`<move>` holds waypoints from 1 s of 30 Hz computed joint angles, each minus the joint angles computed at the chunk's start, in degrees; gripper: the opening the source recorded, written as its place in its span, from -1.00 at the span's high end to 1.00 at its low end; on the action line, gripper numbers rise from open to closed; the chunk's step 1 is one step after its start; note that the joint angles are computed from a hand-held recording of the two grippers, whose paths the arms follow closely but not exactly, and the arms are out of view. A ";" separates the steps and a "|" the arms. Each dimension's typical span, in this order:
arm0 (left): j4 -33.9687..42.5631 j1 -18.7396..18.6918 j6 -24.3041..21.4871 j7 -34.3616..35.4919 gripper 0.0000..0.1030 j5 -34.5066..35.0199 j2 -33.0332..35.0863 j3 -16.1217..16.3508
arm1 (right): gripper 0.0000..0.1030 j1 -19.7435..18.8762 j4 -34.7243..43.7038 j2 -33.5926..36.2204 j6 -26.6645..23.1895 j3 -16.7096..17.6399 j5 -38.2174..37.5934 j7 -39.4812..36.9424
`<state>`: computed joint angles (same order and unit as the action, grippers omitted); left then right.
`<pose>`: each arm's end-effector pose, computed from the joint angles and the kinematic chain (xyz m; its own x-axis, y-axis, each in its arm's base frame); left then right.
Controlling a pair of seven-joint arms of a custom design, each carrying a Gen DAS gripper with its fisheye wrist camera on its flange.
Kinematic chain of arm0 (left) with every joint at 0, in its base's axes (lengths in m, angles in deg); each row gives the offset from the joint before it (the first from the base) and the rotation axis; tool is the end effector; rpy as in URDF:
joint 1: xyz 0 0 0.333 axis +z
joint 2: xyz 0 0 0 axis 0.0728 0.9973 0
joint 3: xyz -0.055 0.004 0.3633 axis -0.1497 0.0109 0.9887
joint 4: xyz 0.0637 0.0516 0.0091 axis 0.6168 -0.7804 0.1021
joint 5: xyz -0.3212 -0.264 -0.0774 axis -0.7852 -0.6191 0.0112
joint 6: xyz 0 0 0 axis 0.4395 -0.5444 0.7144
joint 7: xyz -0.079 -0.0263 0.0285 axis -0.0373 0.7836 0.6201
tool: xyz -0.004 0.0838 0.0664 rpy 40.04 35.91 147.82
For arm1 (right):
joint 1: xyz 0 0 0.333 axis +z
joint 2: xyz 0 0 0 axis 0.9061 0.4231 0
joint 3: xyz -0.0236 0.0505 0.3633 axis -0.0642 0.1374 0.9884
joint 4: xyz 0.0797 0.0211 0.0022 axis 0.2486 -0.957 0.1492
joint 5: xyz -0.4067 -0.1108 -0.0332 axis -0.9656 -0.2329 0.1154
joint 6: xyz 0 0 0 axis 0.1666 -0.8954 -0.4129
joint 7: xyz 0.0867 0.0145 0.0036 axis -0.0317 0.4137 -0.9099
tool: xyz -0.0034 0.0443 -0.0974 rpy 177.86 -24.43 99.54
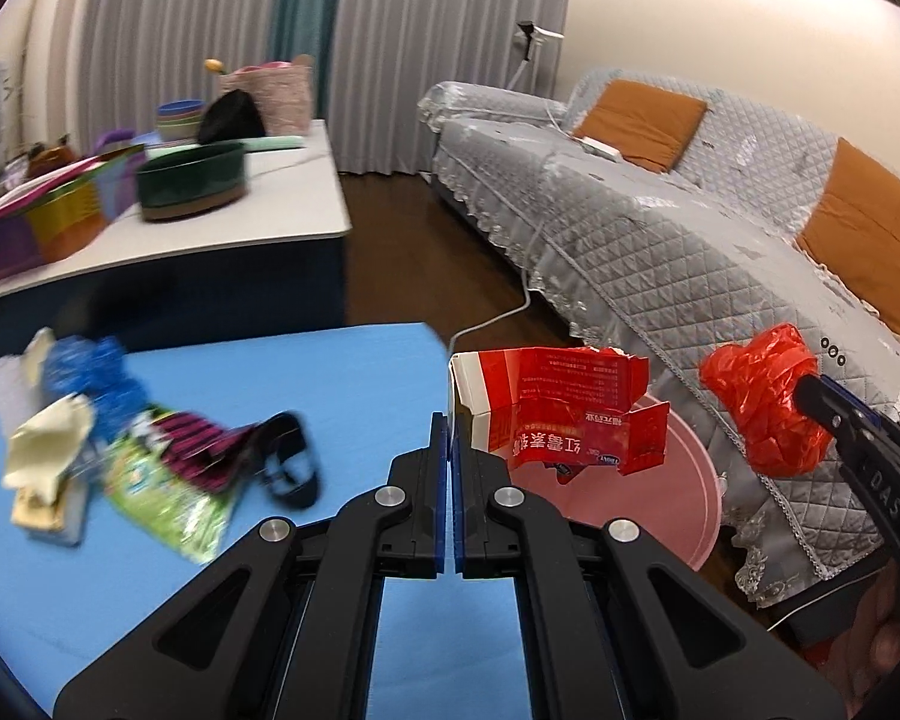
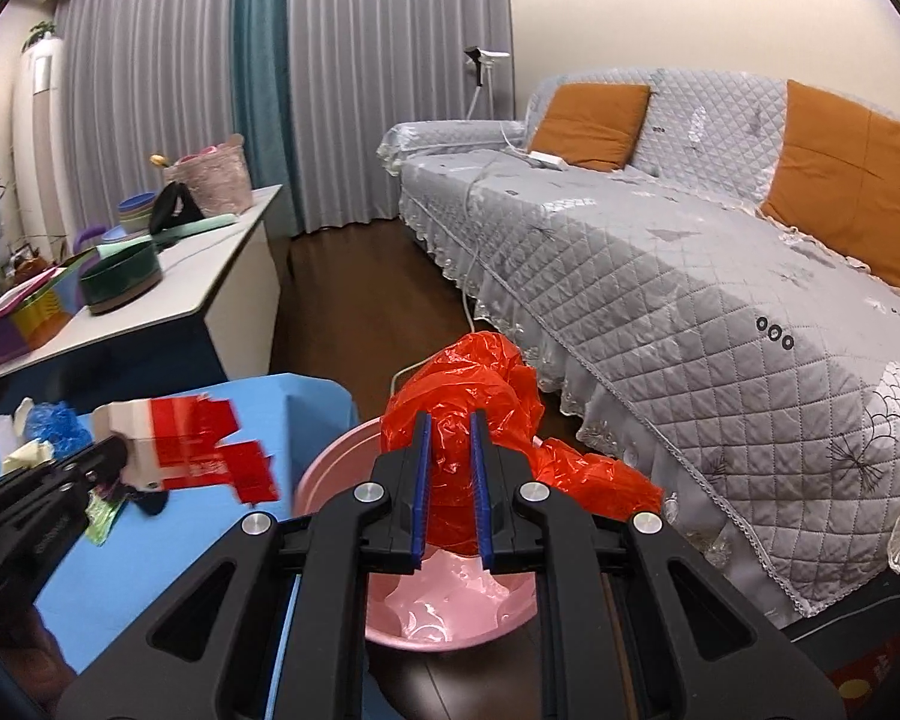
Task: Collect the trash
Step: 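Carry both items to the pink bin and open the right tool over it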
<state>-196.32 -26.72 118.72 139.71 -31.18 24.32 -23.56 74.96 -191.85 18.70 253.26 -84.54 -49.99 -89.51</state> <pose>0.6671 -0.1730 0.4809 -0.0690 -0.9906 0.1184 -0.5974 -0.0540 -0.8001 0.6409 0.1347 0.4923 -0.0859 -0.9951 -0.0480 -0.5032 0.0849 -0.8600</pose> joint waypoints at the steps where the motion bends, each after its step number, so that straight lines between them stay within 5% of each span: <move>1: 1.69 1.22 -0.69 0.71 0.98 -0.46 1.22 -1.65 | 0.75 -0.14 0.24 0.32 -0.12 -0.04 0.57 -0.53; 12: 12.32 5.78 -6.94 2.05 0.98 0.79 8.35 -7.45 | 0.74 0.30 1.89 3.77 1.56 -2.16 12.31 -8.60; 16: 14.59 9.50 -8.71 4.84 0.92 0.03 9.44 -12.30 | 0.60 1.32 2.29 4.60 1.30 -3.13 16.57 -12.59; 17: 15.08 9.60 -9.16 4.89 0.86 0.08 9.72 -12.46 | 0.43 1.85 2.44 4.72 0.71 -3.57 17.00 -12.72; 19: 15.21 8.94 -9.19 3.78 0.33 0.70 9.79 -11.58 | 0.22 2.60 2.47 4.76 0.84 -4.43 17.03 -12.18; 20: 14.63 8.07 -8.38 2.49 0.27 1.36 9.50 -10.30 | 0.11 2.96 2.49 4.71 0.63 -4.77 16.90 -11.87; 30: 11.67 7.60 -7.77 -2.20 0.27 4.05 6.67 -8.10 | -0.09 4.20 2.91 3.73 -0.69 -5.41 10.93 -5.80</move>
<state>-184.65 -19.12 110.95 137.52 -27.12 30.98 -31.66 79.15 -188.94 22.44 252.57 -89.95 -39.06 -95.30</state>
